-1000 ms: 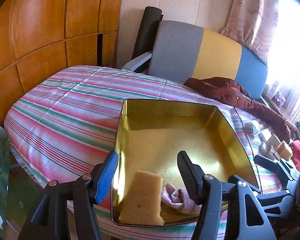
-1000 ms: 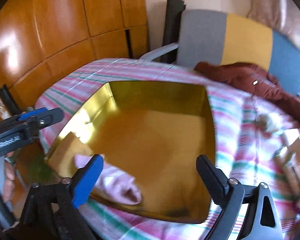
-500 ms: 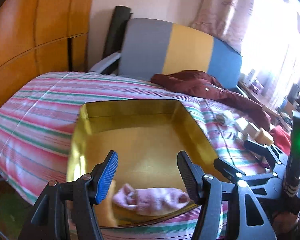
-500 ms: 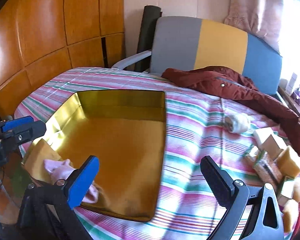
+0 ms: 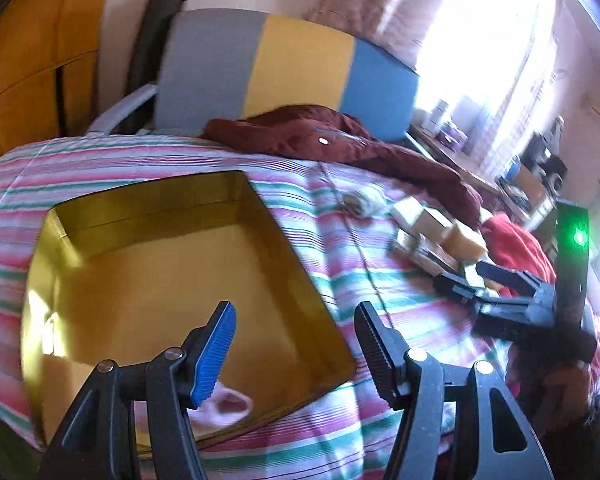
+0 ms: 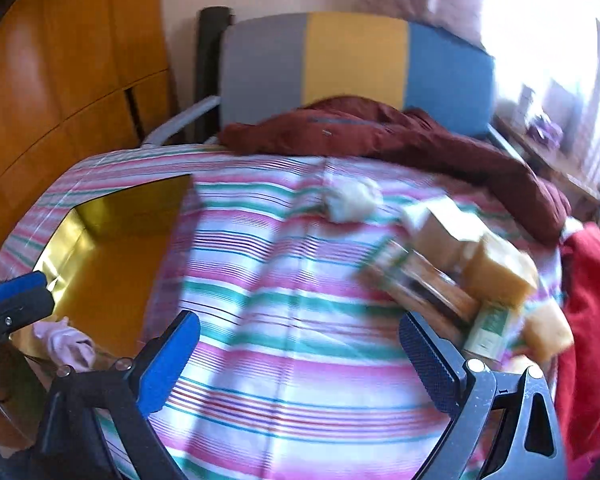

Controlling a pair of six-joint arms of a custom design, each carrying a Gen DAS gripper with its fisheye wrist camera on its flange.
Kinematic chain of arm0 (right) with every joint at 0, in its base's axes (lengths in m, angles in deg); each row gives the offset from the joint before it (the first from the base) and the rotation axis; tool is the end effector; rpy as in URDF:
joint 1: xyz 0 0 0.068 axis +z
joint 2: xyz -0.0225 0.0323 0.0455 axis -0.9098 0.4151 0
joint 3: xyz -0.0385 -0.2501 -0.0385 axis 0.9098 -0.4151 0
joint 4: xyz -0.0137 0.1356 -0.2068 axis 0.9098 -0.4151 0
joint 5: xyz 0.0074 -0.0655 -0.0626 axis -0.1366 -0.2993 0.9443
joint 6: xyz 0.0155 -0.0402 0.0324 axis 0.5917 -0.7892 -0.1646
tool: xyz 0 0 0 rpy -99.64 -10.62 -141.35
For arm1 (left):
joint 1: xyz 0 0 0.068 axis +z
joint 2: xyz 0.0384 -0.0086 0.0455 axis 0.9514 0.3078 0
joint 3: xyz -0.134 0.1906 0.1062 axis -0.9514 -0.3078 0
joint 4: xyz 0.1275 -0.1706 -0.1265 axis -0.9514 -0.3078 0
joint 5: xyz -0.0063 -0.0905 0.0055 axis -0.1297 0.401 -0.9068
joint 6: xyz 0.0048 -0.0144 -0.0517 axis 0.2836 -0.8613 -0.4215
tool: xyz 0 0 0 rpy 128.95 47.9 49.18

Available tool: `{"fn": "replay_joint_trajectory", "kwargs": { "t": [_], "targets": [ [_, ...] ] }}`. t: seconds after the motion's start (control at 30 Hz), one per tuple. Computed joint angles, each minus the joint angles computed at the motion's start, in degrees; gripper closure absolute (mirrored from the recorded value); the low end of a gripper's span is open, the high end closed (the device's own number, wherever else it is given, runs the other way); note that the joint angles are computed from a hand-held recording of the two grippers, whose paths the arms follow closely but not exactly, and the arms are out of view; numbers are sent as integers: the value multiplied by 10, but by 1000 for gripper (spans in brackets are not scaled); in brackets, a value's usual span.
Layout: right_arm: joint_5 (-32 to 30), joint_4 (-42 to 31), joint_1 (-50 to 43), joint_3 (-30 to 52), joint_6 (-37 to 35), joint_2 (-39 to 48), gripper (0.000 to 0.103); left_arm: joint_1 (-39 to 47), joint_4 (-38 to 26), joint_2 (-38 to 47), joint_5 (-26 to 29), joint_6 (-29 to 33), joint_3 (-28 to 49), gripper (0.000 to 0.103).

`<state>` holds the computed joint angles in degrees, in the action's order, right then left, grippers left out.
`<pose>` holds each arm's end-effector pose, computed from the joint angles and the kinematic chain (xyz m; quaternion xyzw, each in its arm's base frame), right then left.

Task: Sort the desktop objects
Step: 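Move both tools back to the pile of items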

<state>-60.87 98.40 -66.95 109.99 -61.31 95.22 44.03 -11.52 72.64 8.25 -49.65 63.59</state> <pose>0.2441 -0.0058 0.1086 0.0184 0.9322 0.0061 0.3615 0.2718 -0.1504 0.1231 0.1336 0.9140 -0.1975 0.3283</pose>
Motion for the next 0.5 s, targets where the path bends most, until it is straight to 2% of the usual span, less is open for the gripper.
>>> {"fn": "replay_joint_trajectory", "kwargs": {
  "t": [0.1,0.2,0.27,0.33,0.5],
  "targets": [
    [-74,-41,-119,2,-21,-20,3,-25,-12,17,10,7,29,41],
    [-124,-73,-231,14,-45,-24,3,-53,-12,42,24,14,62,40],
    [-145,-88,-297,27,-61,-19,3,-68,-12,59,51,19,85,37],
    [-150,-99,-359,46,-78,-4,3,-87,-9,78,65,16,108,26],
    [-126,-104,-438,110,-106,64,7,-135,-28,137,70,20,183,20]
  ]
}}
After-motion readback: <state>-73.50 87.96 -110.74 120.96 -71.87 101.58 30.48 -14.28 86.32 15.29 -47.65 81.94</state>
